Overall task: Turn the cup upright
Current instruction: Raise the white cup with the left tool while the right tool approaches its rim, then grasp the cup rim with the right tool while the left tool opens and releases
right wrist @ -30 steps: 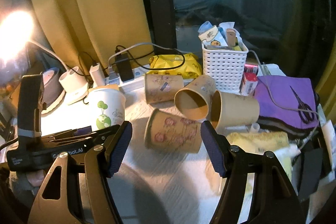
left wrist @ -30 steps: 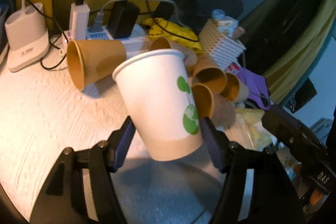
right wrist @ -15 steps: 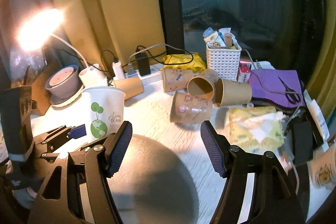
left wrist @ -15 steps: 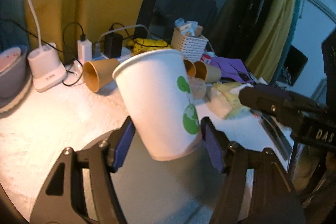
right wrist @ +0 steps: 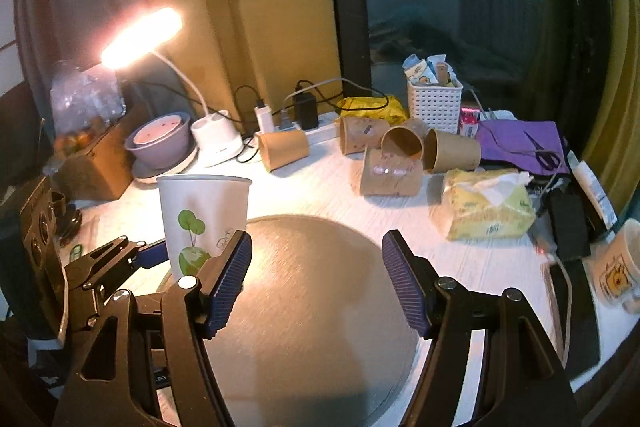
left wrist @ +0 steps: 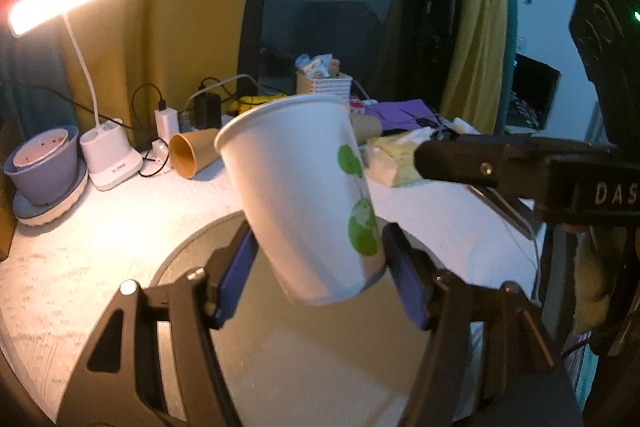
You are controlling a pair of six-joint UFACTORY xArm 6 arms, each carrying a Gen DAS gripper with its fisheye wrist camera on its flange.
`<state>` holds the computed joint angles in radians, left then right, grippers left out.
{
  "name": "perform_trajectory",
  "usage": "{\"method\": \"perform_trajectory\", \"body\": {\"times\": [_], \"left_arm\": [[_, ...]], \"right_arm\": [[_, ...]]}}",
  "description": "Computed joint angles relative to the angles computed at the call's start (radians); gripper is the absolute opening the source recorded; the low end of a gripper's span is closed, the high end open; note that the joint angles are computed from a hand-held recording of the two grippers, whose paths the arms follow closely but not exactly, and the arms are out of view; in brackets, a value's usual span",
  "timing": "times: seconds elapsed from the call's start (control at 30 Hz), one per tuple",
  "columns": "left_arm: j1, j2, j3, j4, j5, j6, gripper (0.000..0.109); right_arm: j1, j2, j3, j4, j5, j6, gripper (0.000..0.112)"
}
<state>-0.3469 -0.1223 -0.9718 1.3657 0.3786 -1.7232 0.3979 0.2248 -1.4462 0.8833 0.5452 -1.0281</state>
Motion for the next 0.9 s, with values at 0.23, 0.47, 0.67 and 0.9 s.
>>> {"method": "perform_trajectory", "body": {"times": [0.23, 0.47, 0.67, 0.9], "left_arm": [[-0.092, -0.077, 0.097, 0.103, 0.067, -0.071, 0.065], [-0.189, -0.136, 0.177, 0.187, 0.15, -0.128, 0.065], [-0.275, -0.171, 0.228, 0.284, 0.235, -0.192, 0.065], [-0.329, -0.178, 0.245, 0.351, 0.281, -0.189, 0.065]], "right_arm": [[-0.005, -0.149, 0.183, 0.117, 0.061, -0.111, 0.071], [-0.022, -0.257, 0.304, 0.182, 0.155, -0.157, 0.071], [-0.031, -0.305, 0.359, 0.204, 0.23, -0.167, 0.078], [-0.034, -0.326, 0.378, 0.223, 0.282, -0.185, 0.078]]}}
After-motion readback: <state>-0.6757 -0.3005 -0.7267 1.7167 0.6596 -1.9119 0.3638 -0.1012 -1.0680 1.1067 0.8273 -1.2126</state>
